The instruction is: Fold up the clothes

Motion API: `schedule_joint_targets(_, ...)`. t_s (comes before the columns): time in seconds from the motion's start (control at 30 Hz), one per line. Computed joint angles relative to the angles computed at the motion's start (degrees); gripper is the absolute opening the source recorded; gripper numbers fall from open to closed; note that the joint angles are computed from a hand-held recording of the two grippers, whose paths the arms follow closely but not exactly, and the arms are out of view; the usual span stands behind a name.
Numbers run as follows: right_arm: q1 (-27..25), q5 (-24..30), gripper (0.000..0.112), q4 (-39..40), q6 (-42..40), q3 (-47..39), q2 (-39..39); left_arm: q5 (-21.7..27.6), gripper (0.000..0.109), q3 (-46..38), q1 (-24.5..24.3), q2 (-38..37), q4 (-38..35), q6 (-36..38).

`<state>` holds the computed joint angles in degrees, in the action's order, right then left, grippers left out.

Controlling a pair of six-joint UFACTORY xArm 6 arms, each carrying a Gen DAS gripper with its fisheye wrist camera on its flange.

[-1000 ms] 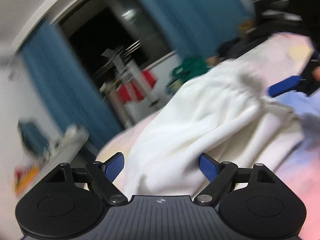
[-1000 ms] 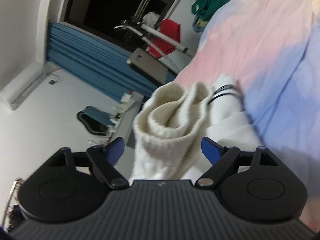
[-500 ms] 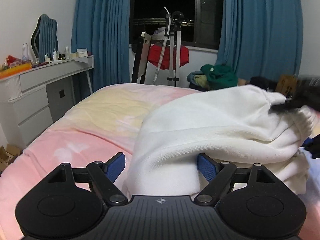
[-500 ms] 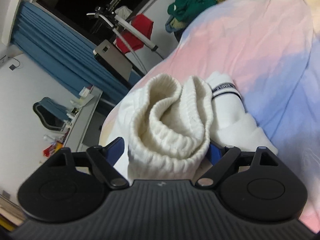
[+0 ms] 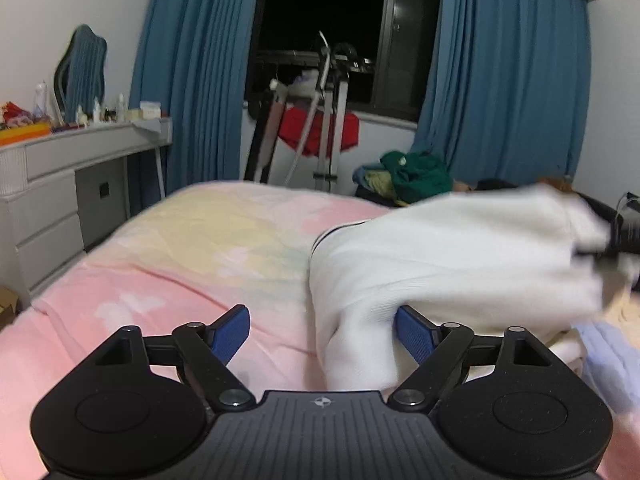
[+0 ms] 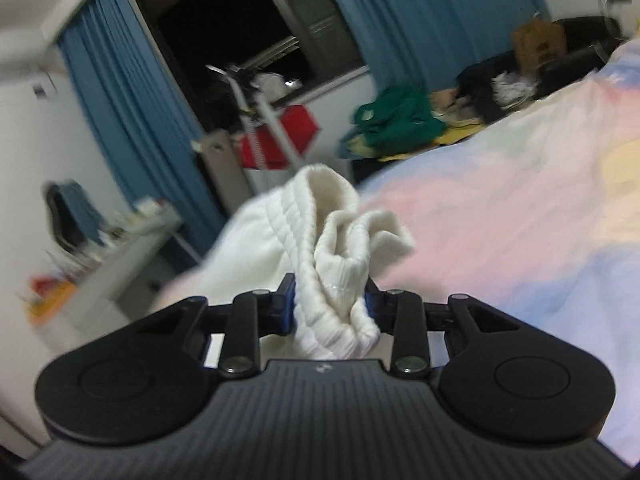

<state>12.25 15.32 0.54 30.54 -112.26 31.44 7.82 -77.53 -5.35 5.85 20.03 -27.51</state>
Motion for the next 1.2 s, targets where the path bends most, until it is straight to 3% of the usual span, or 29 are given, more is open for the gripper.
schedule_joint_targets(0.1,-1.19,3.15,0.036,14.11,-4.27,5.69,-1.33,2.07,0.083,-0.51,-0.47,0.59,-0.36,-0.48)
schedule_joint_targets(0.23,-0.79,-1.09,0.040,22.63,-8.31,8.53,-2.34,2.59,0.087,-0.51,0.05,1.00,-1.74,-0.71)
schedule_joint_targets(0.47,-1.53,1.73,0.075,34.74,-13.70,9.20,-3.42,4.16,0.088,-1.01,0.18,0.96,-10.09,4.93)
schedule_joint_targets(0.53,-1.28,3.22,0.084,36.22,-16.74,8.13,-3.01,5.00,0.088,-1.36,0.01,0.82,-16.67,9.84)
schedule_joint_targets(0.63,-1.27,8.27,0.087,39.49,-23.13,3.68,-0.21,6.68,0.088,-2.17,-0.01,0.50,-26.65,16.80)
schedule_joint_targets(0.7,-1.12,9.22,0.102,36.42,-21.56,0.88,2.25,6.73,0.089,-2.26,0.21,-0.25,-36.98,23.56)
schedule_joint_targets(0.8,-1.61,10.31,0.103,42.74,-23.99,-2.45,5.32,7.04,0.100,-3.09,0.55,-1.17,-54.34,34.77)
schedule_joint_targets(0.93,-1.80,10.65,0.103,47.67,-26.73,-3.36,6.14,13.78,0.103,-10.14,2.41,2.88,-67.60,41.01)
schedule_joint_targets(1.03,-1.80,11.14,0.101,47.86,-26.85,-3.56,6.01,21.15,0.103,-19.33,4.40,10.38,-64.66,33.97)
schedule_joint_targets(1.13,-1.62,10.98,0.086,45.76,-25.36,-3.61,5.74,31.23,0.103,-32.27,6.53,20.20,-60.76,29.39)
schedule_joint_targets(1.2,-1.40,10.58,0.076,44.37,-24.59,-3.20,5.28,36.67,0.103,-38.22,8.16,25.04,-64.60,28.73)
